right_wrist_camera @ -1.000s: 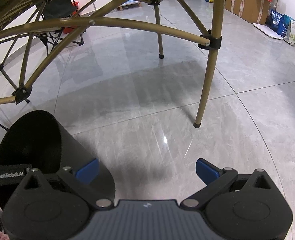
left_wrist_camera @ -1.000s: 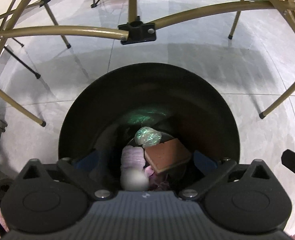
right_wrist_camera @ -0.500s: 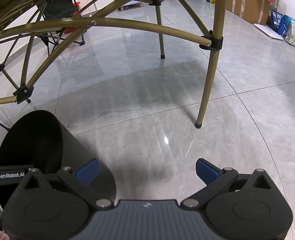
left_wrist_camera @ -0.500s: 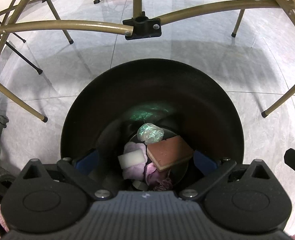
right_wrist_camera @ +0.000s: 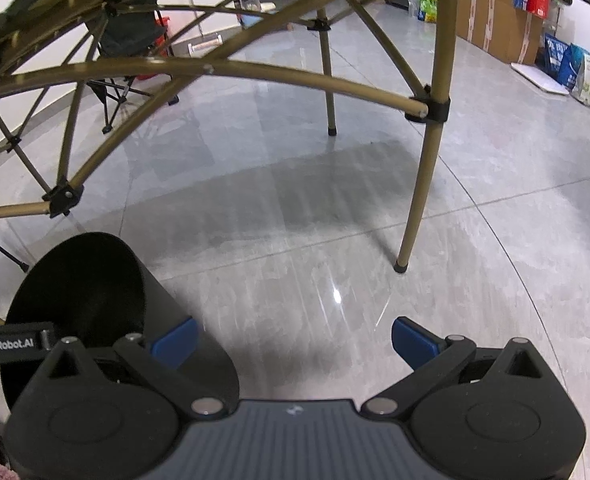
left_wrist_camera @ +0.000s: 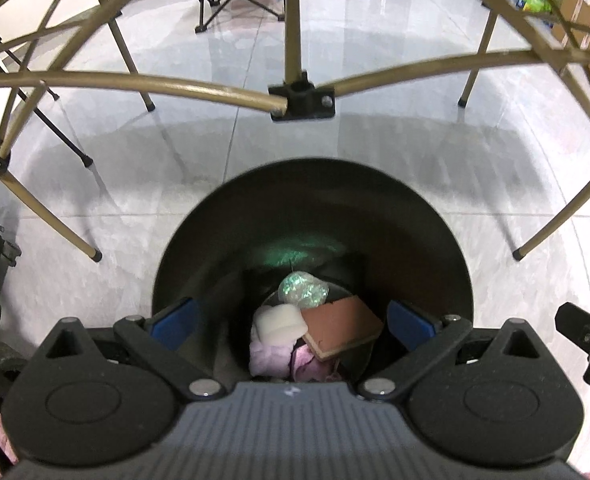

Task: Collect trash
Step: 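Move both tools back toward the items on the table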

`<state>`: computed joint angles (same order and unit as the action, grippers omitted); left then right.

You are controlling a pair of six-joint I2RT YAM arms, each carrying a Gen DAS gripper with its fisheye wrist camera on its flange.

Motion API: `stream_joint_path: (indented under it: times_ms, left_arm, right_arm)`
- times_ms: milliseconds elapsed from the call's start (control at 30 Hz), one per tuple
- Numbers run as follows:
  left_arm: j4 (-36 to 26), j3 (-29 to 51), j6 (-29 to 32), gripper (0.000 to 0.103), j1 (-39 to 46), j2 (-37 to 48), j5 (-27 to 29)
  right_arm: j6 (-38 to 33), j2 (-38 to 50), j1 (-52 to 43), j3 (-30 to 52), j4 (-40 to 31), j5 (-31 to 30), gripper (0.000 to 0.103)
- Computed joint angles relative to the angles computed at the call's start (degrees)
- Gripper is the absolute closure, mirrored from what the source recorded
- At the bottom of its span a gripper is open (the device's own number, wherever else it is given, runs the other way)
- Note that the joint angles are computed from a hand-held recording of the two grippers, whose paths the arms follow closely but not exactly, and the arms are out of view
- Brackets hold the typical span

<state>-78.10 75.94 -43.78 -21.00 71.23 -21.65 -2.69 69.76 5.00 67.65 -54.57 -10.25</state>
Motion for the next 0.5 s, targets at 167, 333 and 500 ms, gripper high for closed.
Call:
stream_joint_path:
  times_ms: [167,333,500]
  left_arm:
    - [-0.68,0.98,-0.35,0.0,-0.96,-3.2,-2.76]
    - [-2.98,3.27,-3.08,0.0,-3.76,-5.68,-7.49]
    - [-7.41,7.83,-7.13,0.0,-8.56,-6.91,-14.14]
  right_arm:
    - [0.74,-1.87,0.97,0.4,1.06,-0.26,0.0]
    - [0.98,-4.97,1.08,1.67,1.52,-3.28,0.0]
    - [-0.14,-7.5,1.29,3.67,1.09,-6.15,0.0]
